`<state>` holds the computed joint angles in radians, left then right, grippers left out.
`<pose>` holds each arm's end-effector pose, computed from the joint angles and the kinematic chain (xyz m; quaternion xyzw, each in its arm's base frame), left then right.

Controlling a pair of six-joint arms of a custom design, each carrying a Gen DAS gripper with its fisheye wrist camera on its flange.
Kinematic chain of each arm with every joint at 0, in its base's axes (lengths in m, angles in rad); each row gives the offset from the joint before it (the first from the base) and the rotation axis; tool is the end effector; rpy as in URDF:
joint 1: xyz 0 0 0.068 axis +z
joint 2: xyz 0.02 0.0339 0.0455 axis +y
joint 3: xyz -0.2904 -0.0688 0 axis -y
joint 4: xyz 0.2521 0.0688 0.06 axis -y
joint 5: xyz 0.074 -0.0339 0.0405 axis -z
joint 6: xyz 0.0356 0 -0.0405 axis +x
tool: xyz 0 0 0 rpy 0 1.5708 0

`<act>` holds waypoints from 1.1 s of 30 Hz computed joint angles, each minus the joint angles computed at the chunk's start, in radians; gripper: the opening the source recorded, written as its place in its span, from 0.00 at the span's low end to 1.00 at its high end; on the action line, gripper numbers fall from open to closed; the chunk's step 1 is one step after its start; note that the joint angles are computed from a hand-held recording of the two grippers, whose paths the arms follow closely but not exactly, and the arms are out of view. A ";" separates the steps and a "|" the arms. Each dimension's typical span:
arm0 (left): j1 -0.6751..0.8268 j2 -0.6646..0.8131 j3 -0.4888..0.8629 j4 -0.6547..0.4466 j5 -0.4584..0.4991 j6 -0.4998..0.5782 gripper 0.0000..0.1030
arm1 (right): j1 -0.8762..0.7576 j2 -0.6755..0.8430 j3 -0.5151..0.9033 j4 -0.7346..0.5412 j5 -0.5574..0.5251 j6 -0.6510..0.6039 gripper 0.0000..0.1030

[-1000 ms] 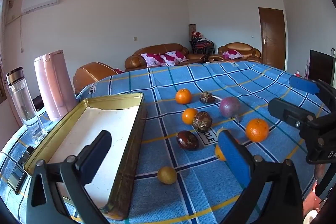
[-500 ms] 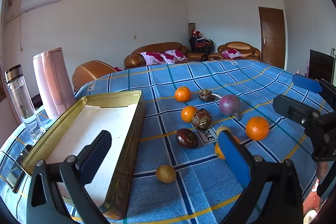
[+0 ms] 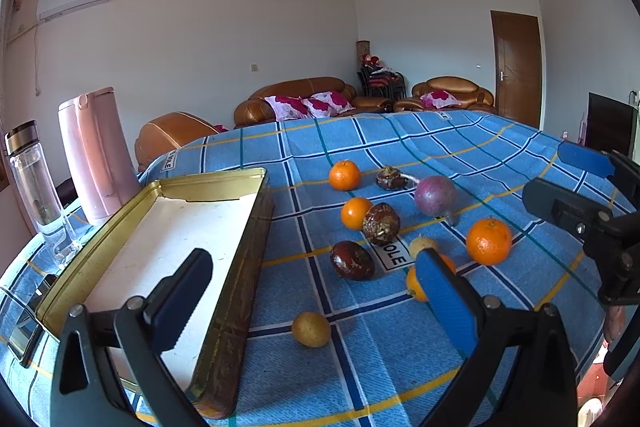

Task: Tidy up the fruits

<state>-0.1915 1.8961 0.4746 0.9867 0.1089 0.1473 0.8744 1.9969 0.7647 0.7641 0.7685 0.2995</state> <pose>0.3025 -0.0626 0.1022 0.1708 0.8247 -0.0577 0.5360 0.2558 0.2674 0.1151 -0.0356 0.8130 0.0031 0.5812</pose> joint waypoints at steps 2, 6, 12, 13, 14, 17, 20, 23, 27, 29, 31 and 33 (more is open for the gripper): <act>-0.002 0.001 -0.001 0.002 -0.001 0.000 1.00 | -0.001 0.002 0.001 0.002 -0.001 0.000 0.99; -0.002 0.001 -0.001 0.002 -0.002 -0.002 1.00 | -0.001 0.003 0.000 0.005 -0.004 0.002 0.99; -0.002 0.003 -0.002 0.005 -0.001 -0.001 1.00 | 0.001 0.011 -0.003 0.010 -0.006 0.011 0.99; -0.001 0.003 -0.002 0.004 0.000 -0.001 1.00 | 0.001 0.011 -0.004 0.012 -0.006 0.012 0.99; -0.001 0.003 -0.002 0.004 0.000 -0.001 1.00 | 0.001 0.012 -0.004 0.012 -0.005 0.013 0.99; -0.002 0.003 -0.003 0.005 -0.001 -0.002 1.00 | 0.000 0.015 -0.006 0.018 -0.007 0.016 0.99; -0.003 0.005 -0.005 0.008 -0.002 -0.002 1.00 | -0.002 0.015 -0.010 0.020 -0.010 0.020 0.99; -0.003 0.005 -0.005 0.010 -0.001 -0.001 1.00 | -0.003 0.015 -0.010 0.020 -0.010 0.019 0.99; -0.003 0.006 -0.005 0.009 -0.001 -0.001 1.00 | -0.002 0.016 -0.010 0.020 -0.010 0.021 0.99; -0.004 0.008 -0.006 0.012 -0.002 0.002 1.00 | -0.003 0.019 -0.010 0.021 -0.010 0.023 0.99; -0.006 0.013 -0.008 0.015 -0.003 0.004 1.00 | -0.004 0.021 -0.014 0.026 -0.011 0.025 0.99; -0.005 0.016 -0.007 0.012 -0.002 0.007 1.00 | -0.008 0.025 -0.019 0.034 -0.013 0.026 0.99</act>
<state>-0.1966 1.9121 0.4678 0.9987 0.1072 0.1546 0.8664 2.0214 0.7454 0.7979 0.7558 0.3256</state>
